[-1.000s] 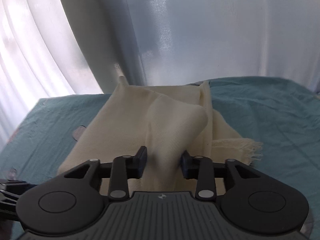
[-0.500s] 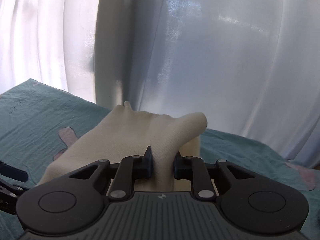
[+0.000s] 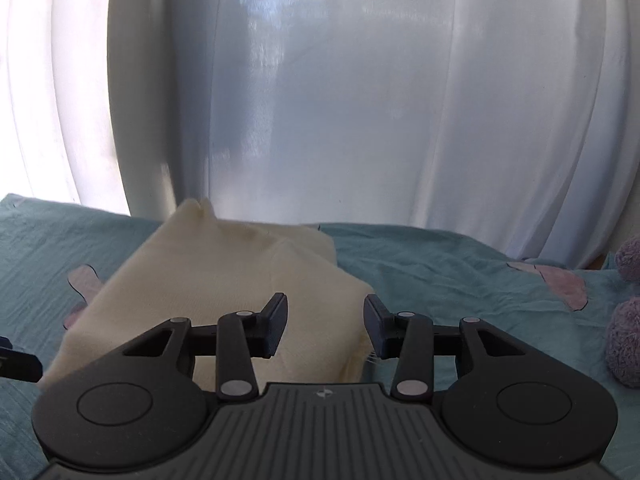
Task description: Fold small clothes
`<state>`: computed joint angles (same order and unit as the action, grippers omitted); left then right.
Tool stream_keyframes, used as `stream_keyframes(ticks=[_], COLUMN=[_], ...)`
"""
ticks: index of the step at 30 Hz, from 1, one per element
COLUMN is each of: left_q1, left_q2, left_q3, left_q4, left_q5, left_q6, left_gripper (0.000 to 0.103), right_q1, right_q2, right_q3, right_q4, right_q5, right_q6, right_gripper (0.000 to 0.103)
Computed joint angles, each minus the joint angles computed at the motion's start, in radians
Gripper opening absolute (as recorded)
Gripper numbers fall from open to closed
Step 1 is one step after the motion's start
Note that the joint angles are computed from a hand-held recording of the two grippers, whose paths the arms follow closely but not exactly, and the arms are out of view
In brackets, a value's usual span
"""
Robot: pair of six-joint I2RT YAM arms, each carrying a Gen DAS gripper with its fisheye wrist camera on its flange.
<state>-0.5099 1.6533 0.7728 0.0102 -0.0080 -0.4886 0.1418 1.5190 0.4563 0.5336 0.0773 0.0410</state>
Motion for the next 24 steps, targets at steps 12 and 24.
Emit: stream_keyframes(ticks=[12, 24], left_q1=[0.029, 0.108], left_q2=[0.067, 0.246], left_q3=[0.046, 0.217], left_q4=[0.003, 0.055], left_q5=[0.084, 0.307], left_q6=[-0.051, -0.003], left_gripper=[0.087, 0.087], right_q1=[0.080, -0.421], right_q2=[0.055, 0.115], right_q3=[-0.046, 0.019], right_q4=[-0.024, -0.076], right_q5=[-0.164, -0.763], right_q6=[0.048, 0.325], right_gripper=[0.018, 0.046])
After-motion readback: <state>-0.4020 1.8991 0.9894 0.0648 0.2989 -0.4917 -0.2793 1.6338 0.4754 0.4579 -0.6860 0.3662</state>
